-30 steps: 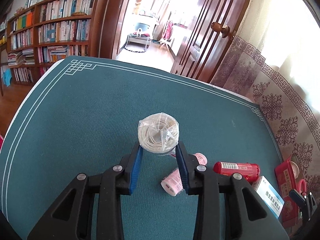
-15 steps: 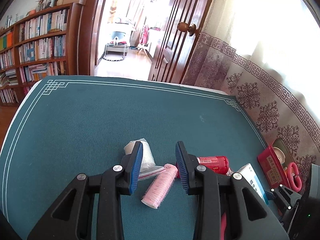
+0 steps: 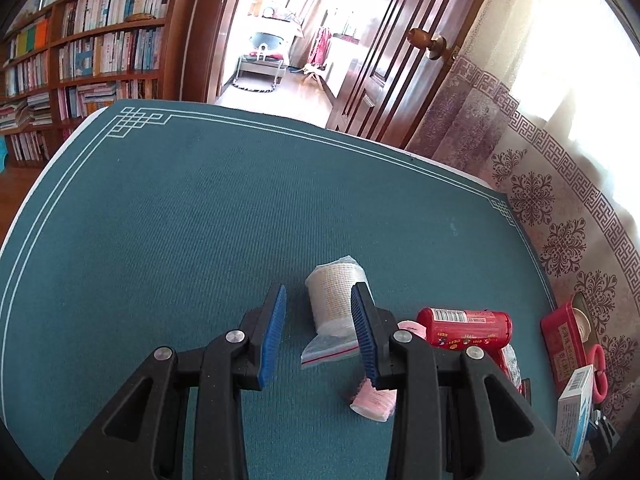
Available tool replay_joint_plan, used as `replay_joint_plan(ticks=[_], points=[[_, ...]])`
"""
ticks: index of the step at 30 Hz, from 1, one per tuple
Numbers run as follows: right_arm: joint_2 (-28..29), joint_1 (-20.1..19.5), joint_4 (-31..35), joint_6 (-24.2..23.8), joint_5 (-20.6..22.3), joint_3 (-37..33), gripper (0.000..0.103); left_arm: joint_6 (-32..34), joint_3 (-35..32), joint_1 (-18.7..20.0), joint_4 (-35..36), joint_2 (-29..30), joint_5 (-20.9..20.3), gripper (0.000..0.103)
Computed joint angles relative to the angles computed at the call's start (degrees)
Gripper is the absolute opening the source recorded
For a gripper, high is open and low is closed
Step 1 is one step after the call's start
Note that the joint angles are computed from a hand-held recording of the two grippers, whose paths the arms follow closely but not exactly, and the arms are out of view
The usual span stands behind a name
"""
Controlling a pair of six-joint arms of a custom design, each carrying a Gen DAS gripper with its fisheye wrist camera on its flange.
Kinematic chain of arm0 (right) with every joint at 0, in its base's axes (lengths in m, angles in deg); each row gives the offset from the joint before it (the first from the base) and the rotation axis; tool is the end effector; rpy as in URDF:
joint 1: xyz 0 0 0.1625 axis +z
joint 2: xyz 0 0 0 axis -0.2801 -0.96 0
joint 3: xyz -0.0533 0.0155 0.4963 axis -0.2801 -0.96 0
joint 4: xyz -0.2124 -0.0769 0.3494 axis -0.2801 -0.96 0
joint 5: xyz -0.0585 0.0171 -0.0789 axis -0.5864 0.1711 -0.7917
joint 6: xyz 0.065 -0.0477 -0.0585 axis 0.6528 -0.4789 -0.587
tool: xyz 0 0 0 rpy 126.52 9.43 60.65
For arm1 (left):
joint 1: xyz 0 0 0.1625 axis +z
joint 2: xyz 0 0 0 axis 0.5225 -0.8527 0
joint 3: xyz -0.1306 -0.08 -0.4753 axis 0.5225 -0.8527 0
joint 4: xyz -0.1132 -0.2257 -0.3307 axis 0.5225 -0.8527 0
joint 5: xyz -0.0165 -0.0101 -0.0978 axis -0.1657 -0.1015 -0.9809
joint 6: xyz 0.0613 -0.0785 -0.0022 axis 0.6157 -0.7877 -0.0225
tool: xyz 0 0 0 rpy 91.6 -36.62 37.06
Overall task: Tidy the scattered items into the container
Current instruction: 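Carry the blue box into the red tin with the right tool while the left grasps the white gauze roll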
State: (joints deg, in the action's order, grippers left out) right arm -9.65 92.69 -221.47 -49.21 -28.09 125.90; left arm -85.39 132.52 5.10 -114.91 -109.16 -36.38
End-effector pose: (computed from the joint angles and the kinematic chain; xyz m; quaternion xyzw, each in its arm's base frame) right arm 0.0292 -0.3589 0.3637 0.2252 -0.8628 0.3302 0.3095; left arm -0.3401 -0.5093 0.0303 0.0812 0.9089 -0.3540 0.2049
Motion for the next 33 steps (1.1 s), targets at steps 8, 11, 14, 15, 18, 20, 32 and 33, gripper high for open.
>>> replay_joint_plan(ticks=[8,11,14,15,18,20,32,33], points=[[-3.3,-2.6,1.7,2.3,3.5,1.8,0.069,0.3,-0.9,0.6,-2.9,2.0,-2.9,0.060],[-4.0,-3.8,1.6,2.7,4.4,2.5,0.069,0.7,-2.0,0.5,-1.5,3.1,-2.5,0.062],[-5.0,-4.9,1.4,2.9,5.4,3.2,0.069,1.0,-2.6,0.3,0.0,4.0,-0.6,0.062],[-5.4,-5.3,1.3,3.0,5.9,3.4,0.068,1.3,-2.7,0.1,0.2,4.2,0.2,0.061],[-7.2,-7.0,1.6,3.6,8.0,3.9,0.069,0.3,-2.5,0.0,0.8,3.8,0.3,0.047],[-8.3,-8.3,1.4,4.0,9.2,4.4,0.068,-0.2,-1.9,-0.6,0.0,3.5,1.2,0.044],[-16.5,-17.0,-0.8,6.8,15.2,4.4,0.068,4.6,-1.9,-5.9,-4.9,3.6,4.1,0.044],[-17.0,-17.8,-1.1,7.4,15.5,4.1,0.068,5.4,-2.1,-6.4,-5.4,3.7,3.9,0.044]])
